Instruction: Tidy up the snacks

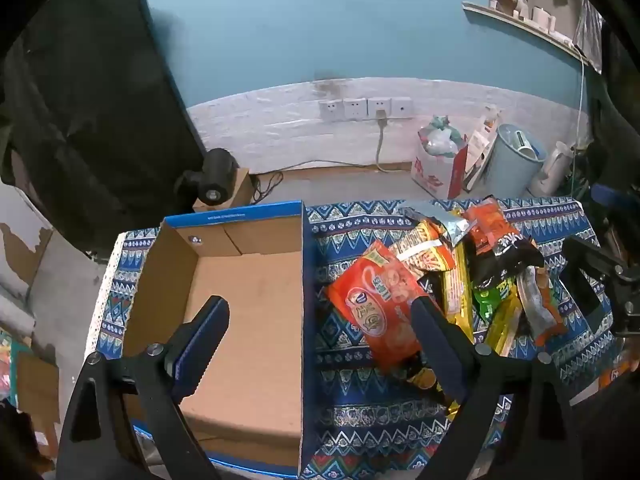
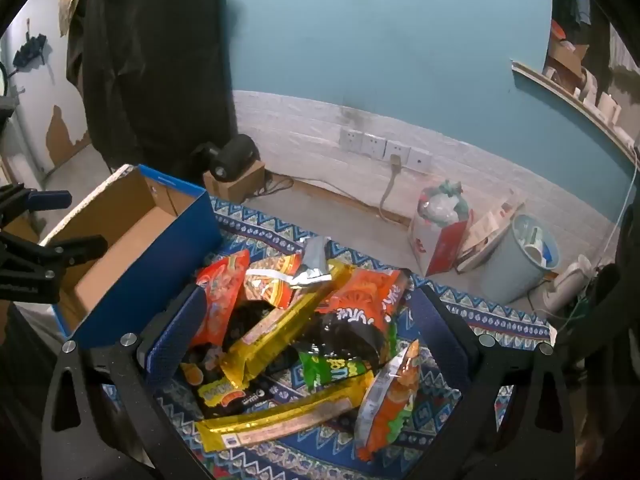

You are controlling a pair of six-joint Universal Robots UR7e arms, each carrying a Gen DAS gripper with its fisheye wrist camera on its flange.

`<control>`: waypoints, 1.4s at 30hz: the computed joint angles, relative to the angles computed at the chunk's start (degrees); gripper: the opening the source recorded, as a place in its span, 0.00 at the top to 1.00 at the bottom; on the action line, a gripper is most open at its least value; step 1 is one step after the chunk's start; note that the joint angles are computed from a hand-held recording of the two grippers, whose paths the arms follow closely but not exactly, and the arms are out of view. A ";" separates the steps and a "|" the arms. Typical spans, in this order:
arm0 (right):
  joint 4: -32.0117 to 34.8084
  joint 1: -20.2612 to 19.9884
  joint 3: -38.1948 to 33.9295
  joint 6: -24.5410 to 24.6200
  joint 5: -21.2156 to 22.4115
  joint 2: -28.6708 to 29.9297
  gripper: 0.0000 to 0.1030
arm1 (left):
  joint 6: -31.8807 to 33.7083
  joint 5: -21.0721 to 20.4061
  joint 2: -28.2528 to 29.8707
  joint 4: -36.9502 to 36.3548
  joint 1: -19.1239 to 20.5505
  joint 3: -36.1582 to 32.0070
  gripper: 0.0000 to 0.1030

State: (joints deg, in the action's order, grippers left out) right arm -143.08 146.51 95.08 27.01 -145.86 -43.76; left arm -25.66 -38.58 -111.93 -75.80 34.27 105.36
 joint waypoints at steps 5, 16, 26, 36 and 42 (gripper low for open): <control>-0.01 -0.01 -0.61 0.19 0.56 0.47 0.03 | -0.71 0.24 -1.71 0.43 -0.76 1.66 0.09; 1.03 -0.04 0.45 1.13 0.35 -0.33 0.03 | -0.61 -0.91 -0.04 0.78 0.52 1.21 0.09; 1.13 -0.07 0.49 0.98 0.32 -0.71 0.03 | -1.44 -1.37 0.29 1.42 0.66 0.92 0.09; 1.26 -0.02 0.64 1.14 0.15 -0.87 0.03 | -1.77 -1.72 0.46 1.26 0.84 0.81 0.09; 1.42 0.03 0.65 1.20 0.10 -0.91 0.03 | -1.47 -1.86 0.43 1.12 0.96 0.86 0.09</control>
